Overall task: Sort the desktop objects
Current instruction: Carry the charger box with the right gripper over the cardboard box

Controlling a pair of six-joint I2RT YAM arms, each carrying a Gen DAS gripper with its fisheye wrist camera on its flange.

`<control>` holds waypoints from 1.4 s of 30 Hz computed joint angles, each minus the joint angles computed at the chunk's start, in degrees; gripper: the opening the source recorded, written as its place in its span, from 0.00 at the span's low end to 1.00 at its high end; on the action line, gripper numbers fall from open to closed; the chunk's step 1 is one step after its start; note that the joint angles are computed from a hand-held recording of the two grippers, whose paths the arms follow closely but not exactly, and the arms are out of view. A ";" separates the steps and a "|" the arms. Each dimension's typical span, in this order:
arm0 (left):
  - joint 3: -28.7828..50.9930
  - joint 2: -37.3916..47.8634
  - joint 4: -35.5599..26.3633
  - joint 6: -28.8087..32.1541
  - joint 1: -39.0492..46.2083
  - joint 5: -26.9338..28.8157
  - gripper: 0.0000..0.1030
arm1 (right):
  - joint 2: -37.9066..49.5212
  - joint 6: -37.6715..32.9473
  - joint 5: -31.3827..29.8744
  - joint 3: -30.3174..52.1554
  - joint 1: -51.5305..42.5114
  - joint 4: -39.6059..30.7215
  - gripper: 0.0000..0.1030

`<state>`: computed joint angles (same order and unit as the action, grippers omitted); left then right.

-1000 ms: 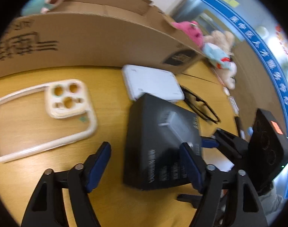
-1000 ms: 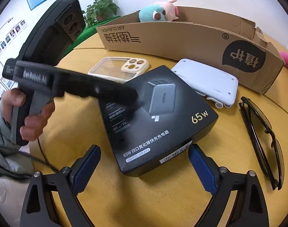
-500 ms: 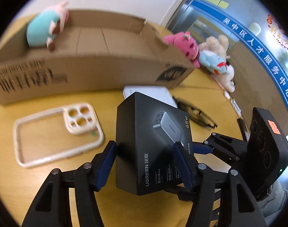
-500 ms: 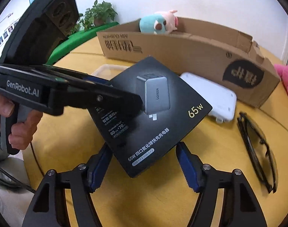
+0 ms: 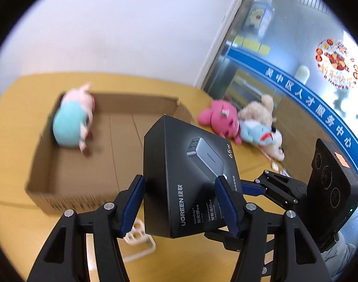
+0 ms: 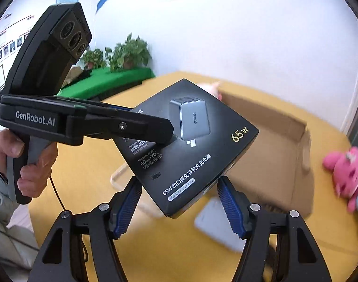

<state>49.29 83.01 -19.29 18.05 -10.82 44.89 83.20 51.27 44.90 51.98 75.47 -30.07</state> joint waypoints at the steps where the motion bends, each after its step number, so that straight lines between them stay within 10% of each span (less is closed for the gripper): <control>1: 1.40 0.12 -0.09 -0.18 0.32 0.31 0.59 | -0.57 -2.72 0.08 0.94 -1.36 0.05 0.64; 24: 36.84 23.35 -0.94 -8.92 -4.55 -3.66 0.59 | 2.44 -40.44 -20.83 16.64 -35.78 7.90 0.63; 42: 85.65 62.42 -24.17 -11.34 -8.63 -11.17 0.59 | 25.47 -46.18 -44.44 26.74 -55.65 12.59 0.63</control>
